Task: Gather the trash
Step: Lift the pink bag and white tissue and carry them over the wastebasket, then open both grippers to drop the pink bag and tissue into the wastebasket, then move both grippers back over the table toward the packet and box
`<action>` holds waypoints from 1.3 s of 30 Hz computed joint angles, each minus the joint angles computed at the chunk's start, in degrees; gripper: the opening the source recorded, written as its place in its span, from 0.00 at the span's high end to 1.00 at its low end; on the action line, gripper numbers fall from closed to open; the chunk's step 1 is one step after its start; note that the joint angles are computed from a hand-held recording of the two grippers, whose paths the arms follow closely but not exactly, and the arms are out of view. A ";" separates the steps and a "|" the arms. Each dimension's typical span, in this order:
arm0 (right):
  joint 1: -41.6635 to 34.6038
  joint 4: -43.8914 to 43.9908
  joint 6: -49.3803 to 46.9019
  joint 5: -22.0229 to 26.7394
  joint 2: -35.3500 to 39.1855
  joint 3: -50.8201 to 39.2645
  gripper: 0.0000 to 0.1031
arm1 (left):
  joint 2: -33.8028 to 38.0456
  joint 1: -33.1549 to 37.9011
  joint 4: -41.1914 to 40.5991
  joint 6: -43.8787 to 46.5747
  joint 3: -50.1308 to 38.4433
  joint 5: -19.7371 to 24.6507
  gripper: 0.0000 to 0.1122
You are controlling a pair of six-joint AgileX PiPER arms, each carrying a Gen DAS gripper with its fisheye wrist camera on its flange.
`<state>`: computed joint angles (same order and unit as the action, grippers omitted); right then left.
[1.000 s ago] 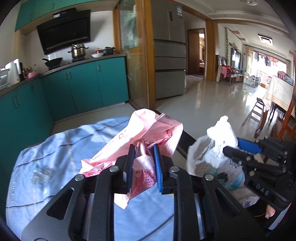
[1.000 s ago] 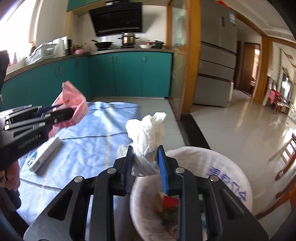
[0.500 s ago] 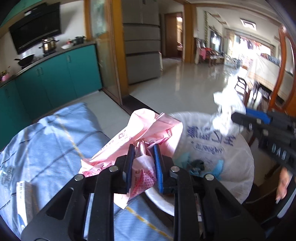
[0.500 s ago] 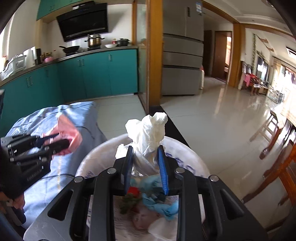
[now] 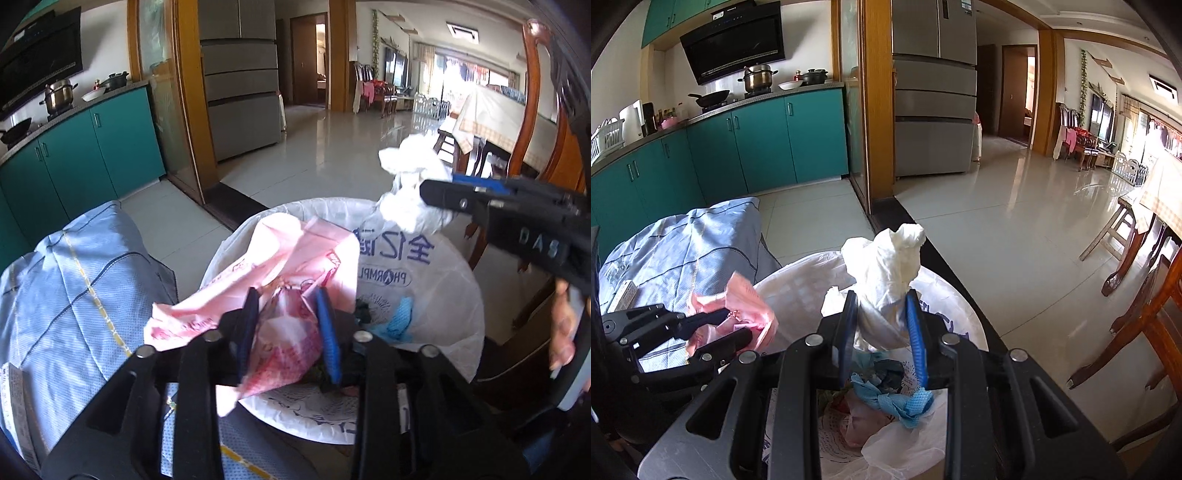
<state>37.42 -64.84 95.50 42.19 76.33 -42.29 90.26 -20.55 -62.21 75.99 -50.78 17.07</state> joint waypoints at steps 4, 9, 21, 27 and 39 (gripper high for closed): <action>-1.06 0.76 -1.24 -0.67 -0.44 0.27 0.73 | -0.39 -0.49 -0.07 0.66 0.35 -0.28 0.66; -2.11 1.28 -1.28 -1.45 -1.15 0.30 0.71 | -1.30 -0.04 -0.56 0.94 0.51 -0.23 0.53; 0.12 -0.77 1.09 -2.49 0.40 -2.75 0.39 | -3.58 6.32 8.00 -8.25 -1.03 -1.17 0.41; 2.36 1.62 -2.72 -7.76 7.31 -10.57 0.29 | -4.20 20.52 11.30 -13.08 -6.61 1.27 0.34; 10.24 43.58 -50.01 -14.54 39.51 -51.89 0.22 | 8.94 49.96 20.56 -23.89 -26.45 8.06 0.24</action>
<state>47.65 -21.26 45.50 27.65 115.84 -94.18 99.19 29.41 -41.65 52.10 -77.23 25.12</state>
